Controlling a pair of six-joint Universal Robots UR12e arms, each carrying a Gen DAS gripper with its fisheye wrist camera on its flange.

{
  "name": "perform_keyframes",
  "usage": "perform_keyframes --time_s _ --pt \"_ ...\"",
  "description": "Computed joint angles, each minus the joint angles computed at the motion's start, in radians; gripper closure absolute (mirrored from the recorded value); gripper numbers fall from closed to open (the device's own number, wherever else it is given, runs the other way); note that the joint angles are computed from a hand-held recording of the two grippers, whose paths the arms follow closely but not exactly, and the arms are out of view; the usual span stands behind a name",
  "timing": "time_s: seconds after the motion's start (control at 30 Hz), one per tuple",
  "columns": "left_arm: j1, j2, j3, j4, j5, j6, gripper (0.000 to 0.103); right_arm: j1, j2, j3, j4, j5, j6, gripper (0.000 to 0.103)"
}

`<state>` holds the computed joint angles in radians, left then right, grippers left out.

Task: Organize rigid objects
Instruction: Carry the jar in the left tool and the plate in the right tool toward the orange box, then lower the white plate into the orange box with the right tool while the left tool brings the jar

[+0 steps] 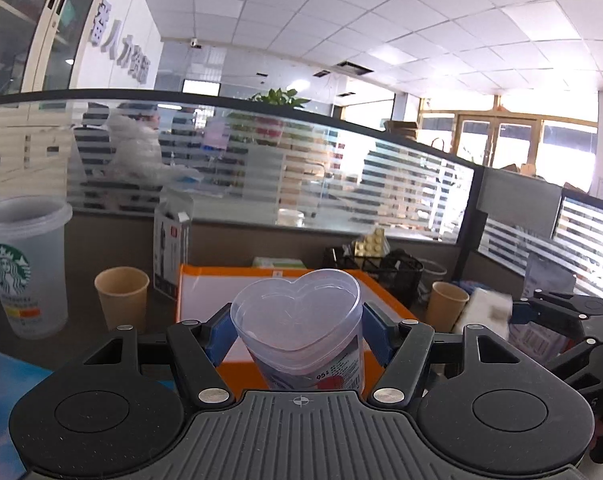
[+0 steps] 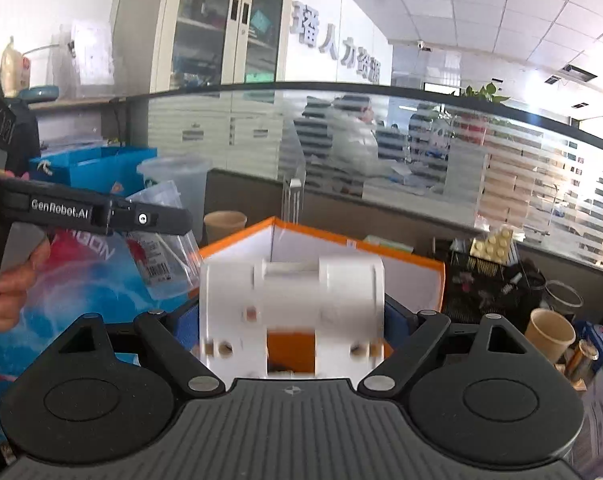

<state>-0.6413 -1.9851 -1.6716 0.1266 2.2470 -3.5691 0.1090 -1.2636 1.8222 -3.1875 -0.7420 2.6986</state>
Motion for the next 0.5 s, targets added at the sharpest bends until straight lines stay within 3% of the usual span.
perform_keyframes --time_s 0.5 --pt "0.027 -0.008 0.039 0.030 -0.019 0.052 0.038 0.029 0.047 -0.081 -0.040 -0.029 0.096 0.019"
